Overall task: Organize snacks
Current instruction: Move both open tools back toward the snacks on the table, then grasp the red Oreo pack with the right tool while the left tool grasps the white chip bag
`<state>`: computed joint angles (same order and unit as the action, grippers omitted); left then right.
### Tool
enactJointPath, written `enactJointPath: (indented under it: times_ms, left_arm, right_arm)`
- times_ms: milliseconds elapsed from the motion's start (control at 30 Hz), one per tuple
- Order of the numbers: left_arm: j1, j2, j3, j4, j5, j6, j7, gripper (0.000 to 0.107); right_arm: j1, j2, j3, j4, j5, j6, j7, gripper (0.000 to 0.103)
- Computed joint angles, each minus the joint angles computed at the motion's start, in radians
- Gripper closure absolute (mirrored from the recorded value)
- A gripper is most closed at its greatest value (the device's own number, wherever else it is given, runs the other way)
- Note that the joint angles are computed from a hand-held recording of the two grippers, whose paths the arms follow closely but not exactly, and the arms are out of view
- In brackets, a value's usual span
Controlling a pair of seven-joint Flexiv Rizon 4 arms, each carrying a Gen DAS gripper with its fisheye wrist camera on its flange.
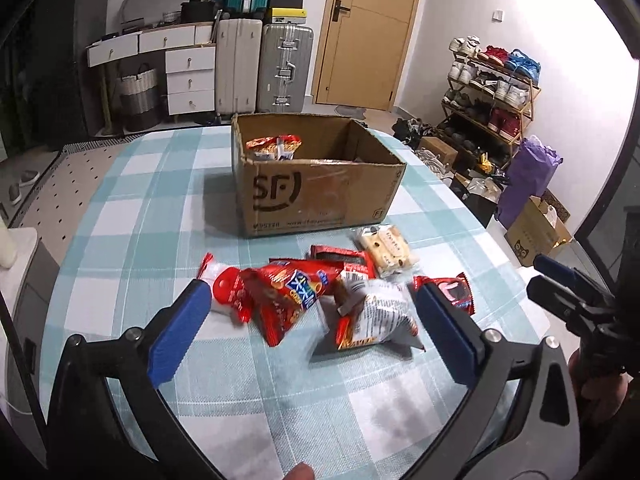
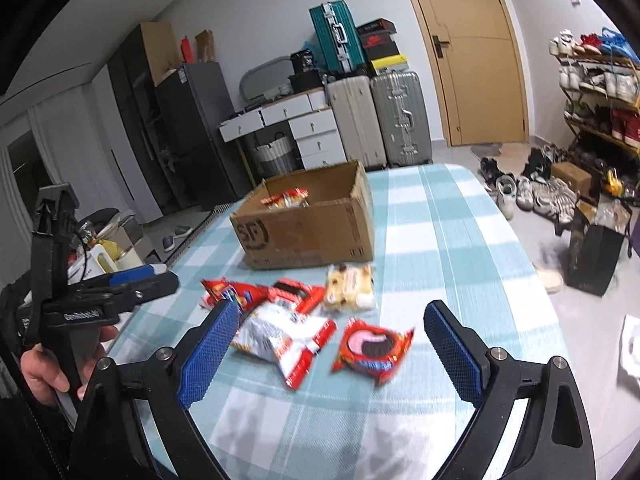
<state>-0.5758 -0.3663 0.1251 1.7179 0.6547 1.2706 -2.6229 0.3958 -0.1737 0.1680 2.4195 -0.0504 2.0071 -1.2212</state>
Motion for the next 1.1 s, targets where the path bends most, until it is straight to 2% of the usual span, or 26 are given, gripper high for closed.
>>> enactJointPath:
  times_ms: [200, 267, 467, 533, 700, 867, 933, 967, 1033, 1100]
  left_arm:
    - [0.006, -0.028, 0.002, 0.014, -0.006, 0.013, -0.028, 0.005]
    - [0.003, -0.038, 0.007, 0.016, -0.012, 0.017, -0.024, 0.005]
    - [-0.002, -0.075, 0.032, 0.029, -0.036, 0.046, -0.019, 0.005]
    - [-0.004, -0.088, 0.044, 0.033, -0.049, 0.06, -0.023, 0.005]
    - [-0.004, -0.114, 0.071, 0.049, -0.089, 0.098, -0.029, 0.005]
    - [0.002, -0.134, 0.083, 0.074, -0.155, 0.14, 0.013, 0.005]
    - [0.003, -0.141, 0.088, 0.083, -0.182, 0.158, 0.035, 0.005]
    - [-0.001, -0.144, 0.095, 0.085, -0.194, 0.162, 0.043, 0.005]
    - [-0.004, -0.149, 0.101, 0.093, -0.22, 0.178, 0.061, 0.005]
    - [-0.012, -0.151, 0.114, 0.102, -0.244, 0.192, 0.073, 0.005]
  right_arm:
    - [0.015, -0.05, -0.008, 0.008, 0.027, 0.008, -0.001, 0.007]
    - [0.063, -0.062, -0.042, -0.001, 0.075, -0.011, -0.039, 0.007]
    - [0.042, -0.136, -0.041, -0.041, 0.032, -0.032, -0.008, 0.007]
    - [-0.006, -0.164, -0.008, -0.06, -0.01, -0.043, 0.023, 0.007]
    - [0.044, -0.2, -0.069, -0.116, -0.023, -0.136, 0.046, 0.008]
    - [0.086, -0.229, -0.118, -0.164, -0.059, -0.217, 0.07, 0.008]
    - [0.071, -0.241, -0.106, -0.18, -0.079, -0.231, 0.07, 0.012]
    - [0.085, -0.244, -0.12, -0.186, -0.081, -0.245, 0.072, 0.021]
    - [0.159, -0.242, -0.2, -0.188, -0.097, -0.266, 0.086, 0.028]
    - [0.207, -0.243, -0.252, -0.185, -0.111, -0.269, 0.089, 0.044]
